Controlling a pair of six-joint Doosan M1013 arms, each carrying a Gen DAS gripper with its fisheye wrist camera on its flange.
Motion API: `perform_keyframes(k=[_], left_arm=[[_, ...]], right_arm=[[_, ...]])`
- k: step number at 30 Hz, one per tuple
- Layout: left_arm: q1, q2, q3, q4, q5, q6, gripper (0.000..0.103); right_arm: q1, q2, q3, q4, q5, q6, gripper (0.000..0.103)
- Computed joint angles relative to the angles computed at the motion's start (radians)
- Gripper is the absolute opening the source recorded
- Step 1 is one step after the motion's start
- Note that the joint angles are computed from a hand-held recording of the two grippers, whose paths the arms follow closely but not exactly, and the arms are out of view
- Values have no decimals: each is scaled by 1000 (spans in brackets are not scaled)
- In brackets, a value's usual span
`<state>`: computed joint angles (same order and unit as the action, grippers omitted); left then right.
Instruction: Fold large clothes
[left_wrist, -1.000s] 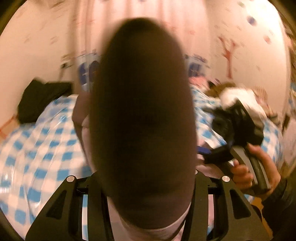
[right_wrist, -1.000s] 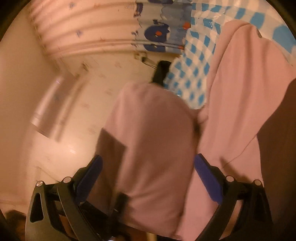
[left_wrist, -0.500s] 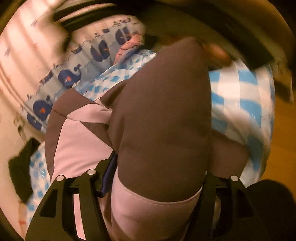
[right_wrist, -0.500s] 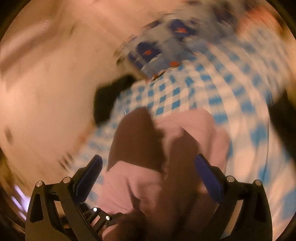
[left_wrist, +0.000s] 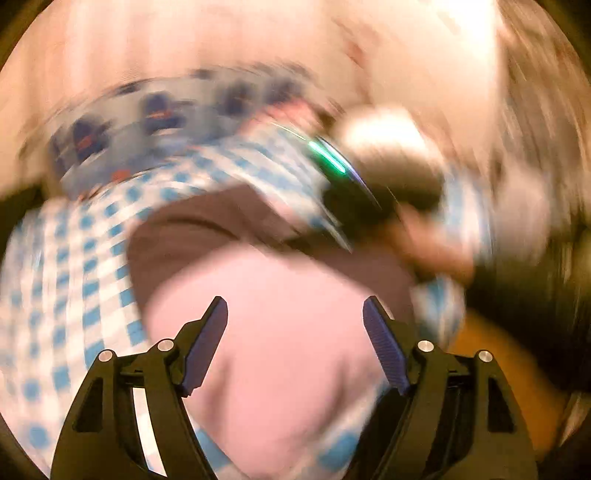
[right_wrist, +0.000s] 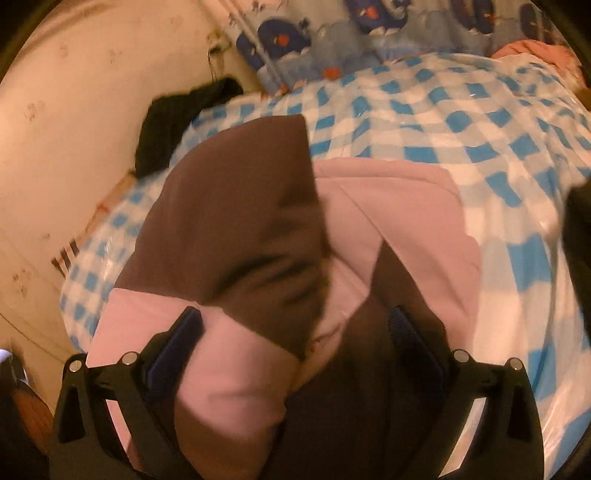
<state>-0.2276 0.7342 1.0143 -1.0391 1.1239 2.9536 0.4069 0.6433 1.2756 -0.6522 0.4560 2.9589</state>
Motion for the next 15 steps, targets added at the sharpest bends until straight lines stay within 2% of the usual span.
perform_keyframes(k=[2, 3, 5, 6, 7, 8, 9, 10, 11, 12, 13, 15], left_arm=[[3, 96, -161, -75, 71, -176, 75], [-4, 136, -220, -74, 102, -244, 75], [-31, 223, -348, -8, 179, -364, 75], [-47, 250, -371, 38, 213, -395, 74], [-57, 250, -353, 95, 205, -373, 74], [-70, 227, -293, 138, 145, -299, 76], [-78, 188, -216, 153, 57, -204, 78], [-84, 174, -181, 139, -2, -161, 78], [-87, 172, -181, 155, -8, -160, 78], [-92, 171, -179, 166, -20, -156, 79], [-99, 161, -162, 185, -54, -142, 79], [-113, 127, -96, 203, -135, -79, 79]], right_arm=[[7, -9, 42, -143, -39, 183, 96], [8, -11, 50, -173, -42, 224, 96], [2, -13, 51, -133, -46, 198, 96], [-7, -21, 57, -67, -62, 141, 96], [-17, -29, 63, 16, -78, 74, 96], [-27, -38, 69, 109, -92, 3, 96], [-32, -47, 66, 156, -70, -20, 96], [-31, -55, 53, 151, -26, 3, 96], [-27, -64, 31, 94, 41, 74, 96], [-22, -73, 25, 20, 54, 147, 96], [-20, -87, 29, -80, 16, 242, 96], [-33, -97, 27, -268, -157, 427, 96]])
